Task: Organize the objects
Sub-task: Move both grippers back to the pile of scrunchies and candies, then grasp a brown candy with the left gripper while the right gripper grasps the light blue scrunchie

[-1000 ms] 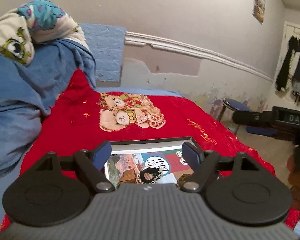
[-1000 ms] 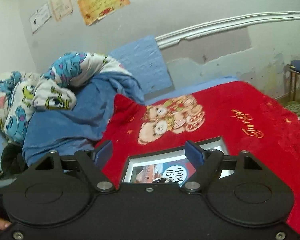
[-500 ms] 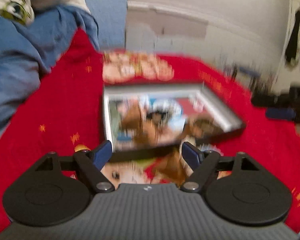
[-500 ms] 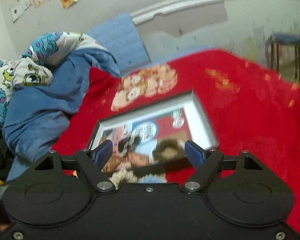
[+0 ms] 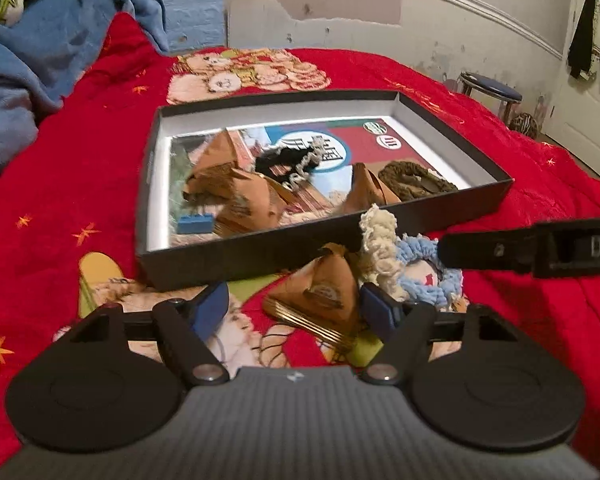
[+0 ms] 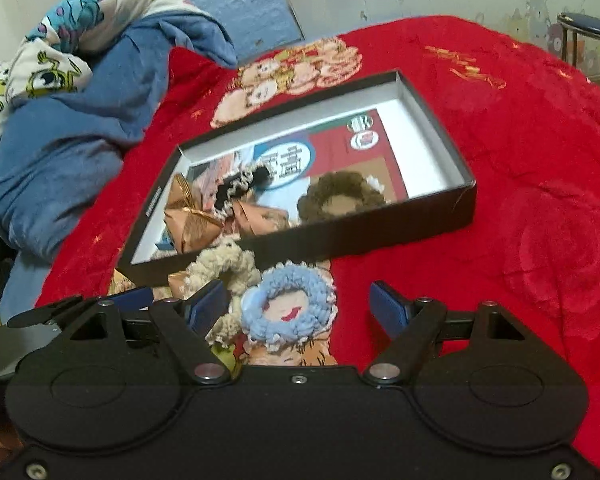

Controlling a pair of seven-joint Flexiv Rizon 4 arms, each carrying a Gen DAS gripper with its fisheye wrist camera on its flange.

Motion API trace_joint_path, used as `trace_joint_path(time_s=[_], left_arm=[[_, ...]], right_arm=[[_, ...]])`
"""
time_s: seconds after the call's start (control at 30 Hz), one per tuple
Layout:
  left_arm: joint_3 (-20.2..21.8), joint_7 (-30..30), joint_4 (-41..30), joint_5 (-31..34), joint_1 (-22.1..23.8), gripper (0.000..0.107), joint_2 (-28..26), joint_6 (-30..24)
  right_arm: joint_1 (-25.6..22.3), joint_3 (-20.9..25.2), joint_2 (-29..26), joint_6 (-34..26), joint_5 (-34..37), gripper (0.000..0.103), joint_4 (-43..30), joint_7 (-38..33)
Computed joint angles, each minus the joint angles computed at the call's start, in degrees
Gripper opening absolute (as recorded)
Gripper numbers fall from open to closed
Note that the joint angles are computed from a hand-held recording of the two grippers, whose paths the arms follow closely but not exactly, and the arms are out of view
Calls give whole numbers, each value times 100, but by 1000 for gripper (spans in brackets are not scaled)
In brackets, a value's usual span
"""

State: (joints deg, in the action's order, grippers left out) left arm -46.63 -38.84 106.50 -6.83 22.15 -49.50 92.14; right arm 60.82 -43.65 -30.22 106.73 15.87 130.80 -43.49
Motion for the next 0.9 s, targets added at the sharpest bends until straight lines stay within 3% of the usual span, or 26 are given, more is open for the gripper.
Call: trace_joint_path(time_s=[0.13, 0.17, 0.33, 0.53, 0.67, 0.83, 0.9], left_arm=[[532, -232, -176, -148, -459, 55, 136, -113], [569, -217, -155, -153, -482, 53, 145, -60], [662, -344, -75, -231, -509, 52, 257, 51], [1506, -735, -149, -289, -1056, 52, 589, 189], [1921, -1000, -211, -297, -1332, 52, 666, 345], [1706, -1041, -206, -205, -1141, 51, 682, 203], [1564, -1007, -167, -215, -1036, 51, 688, 174]], right_arm=[[-43, 55, -13, -64, -65, 79, -30, 5], [-50, 65, -23, -40, -82, 79, -33, -4], [-407, 434, -71, 55, -127, 79, -158, -93], [-395, 414, -145, -23, -140, 76, -214, -134], [-631, 689, -181, 16, -149, 76, -324, -120], [-594, 578, -327, -190, -317, 76, -472, -107], [-655, 620, -315, -291, -348, 71, -514, 2]])
